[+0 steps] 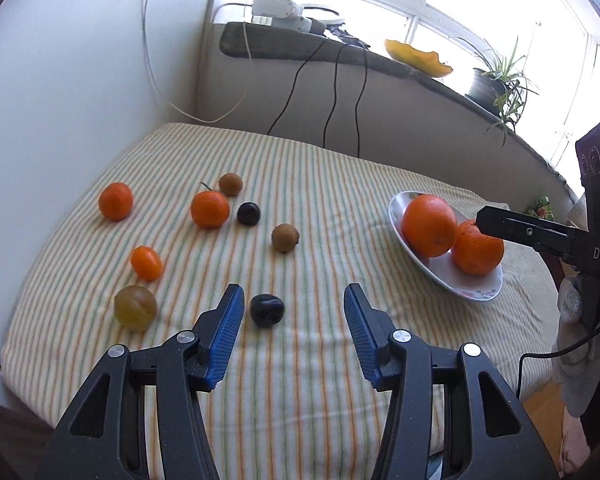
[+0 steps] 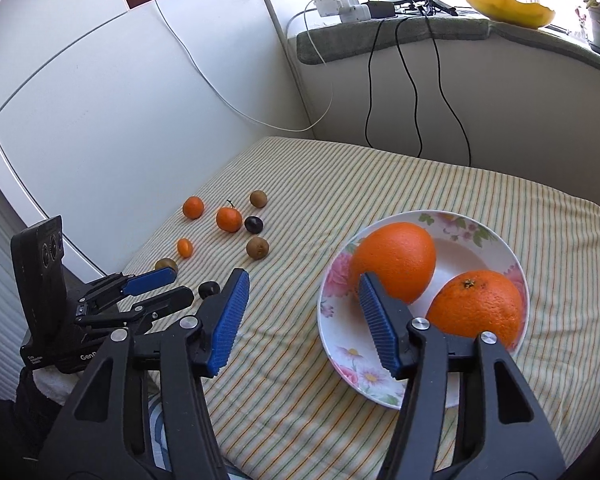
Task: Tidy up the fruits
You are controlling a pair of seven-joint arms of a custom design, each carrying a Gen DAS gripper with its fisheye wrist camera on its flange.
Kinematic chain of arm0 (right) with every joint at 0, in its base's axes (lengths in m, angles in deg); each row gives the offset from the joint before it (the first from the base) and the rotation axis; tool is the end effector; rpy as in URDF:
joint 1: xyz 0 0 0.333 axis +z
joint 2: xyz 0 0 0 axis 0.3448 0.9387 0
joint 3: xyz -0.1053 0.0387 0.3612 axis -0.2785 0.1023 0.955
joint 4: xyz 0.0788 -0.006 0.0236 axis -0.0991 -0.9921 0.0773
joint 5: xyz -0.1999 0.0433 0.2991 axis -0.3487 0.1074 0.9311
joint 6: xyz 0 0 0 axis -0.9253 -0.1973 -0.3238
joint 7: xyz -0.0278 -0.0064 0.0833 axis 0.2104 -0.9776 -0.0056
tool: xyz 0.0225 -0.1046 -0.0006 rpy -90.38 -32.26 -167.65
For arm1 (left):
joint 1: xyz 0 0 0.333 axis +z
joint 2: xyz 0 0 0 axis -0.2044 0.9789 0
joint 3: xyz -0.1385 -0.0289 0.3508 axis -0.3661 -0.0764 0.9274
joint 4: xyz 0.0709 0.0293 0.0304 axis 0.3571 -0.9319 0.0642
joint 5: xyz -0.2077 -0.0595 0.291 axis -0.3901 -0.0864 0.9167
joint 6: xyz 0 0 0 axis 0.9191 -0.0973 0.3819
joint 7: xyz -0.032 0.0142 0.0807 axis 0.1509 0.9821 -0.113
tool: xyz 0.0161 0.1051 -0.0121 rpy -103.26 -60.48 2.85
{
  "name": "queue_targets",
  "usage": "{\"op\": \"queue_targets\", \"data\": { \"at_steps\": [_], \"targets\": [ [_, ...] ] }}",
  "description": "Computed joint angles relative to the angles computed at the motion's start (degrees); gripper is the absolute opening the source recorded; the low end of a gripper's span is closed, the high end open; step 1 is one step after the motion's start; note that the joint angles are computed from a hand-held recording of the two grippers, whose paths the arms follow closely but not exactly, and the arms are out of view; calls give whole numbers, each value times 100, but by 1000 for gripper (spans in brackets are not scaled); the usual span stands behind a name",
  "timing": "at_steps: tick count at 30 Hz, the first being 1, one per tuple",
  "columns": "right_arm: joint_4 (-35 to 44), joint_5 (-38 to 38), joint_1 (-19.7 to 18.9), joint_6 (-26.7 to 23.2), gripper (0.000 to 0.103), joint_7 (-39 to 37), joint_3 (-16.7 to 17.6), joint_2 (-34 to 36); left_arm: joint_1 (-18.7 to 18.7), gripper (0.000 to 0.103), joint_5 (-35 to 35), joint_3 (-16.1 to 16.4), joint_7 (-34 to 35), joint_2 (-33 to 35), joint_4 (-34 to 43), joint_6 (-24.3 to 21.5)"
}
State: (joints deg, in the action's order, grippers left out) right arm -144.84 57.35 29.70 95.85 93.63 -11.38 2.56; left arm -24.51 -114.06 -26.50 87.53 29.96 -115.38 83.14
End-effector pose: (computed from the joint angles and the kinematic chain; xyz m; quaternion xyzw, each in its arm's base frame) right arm 0.4363 0.1303 0.5734 -0.5702 0.7062 -0.1998 0.3691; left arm 0.5468 -0.2577 0.5367 -0.4183 0.8128 -0.4001 0.0652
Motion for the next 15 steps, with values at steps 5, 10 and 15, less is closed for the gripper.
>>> {"op": "queue_targets", "data": {
  "at_steps": [5,10,15],
  "targets": [
    [268,455,568,-35,50,-603,-279,354,147,50,159,171,-290,15,-116,119],
    [576,666,736,-186,46,-1033,-188,701,331,50,152,219,-436,86,-110,98],
    [783,1103,915,-293,46,-1572,-150,995,407,48,304,210,-585,251,6,122]
  ]
}}
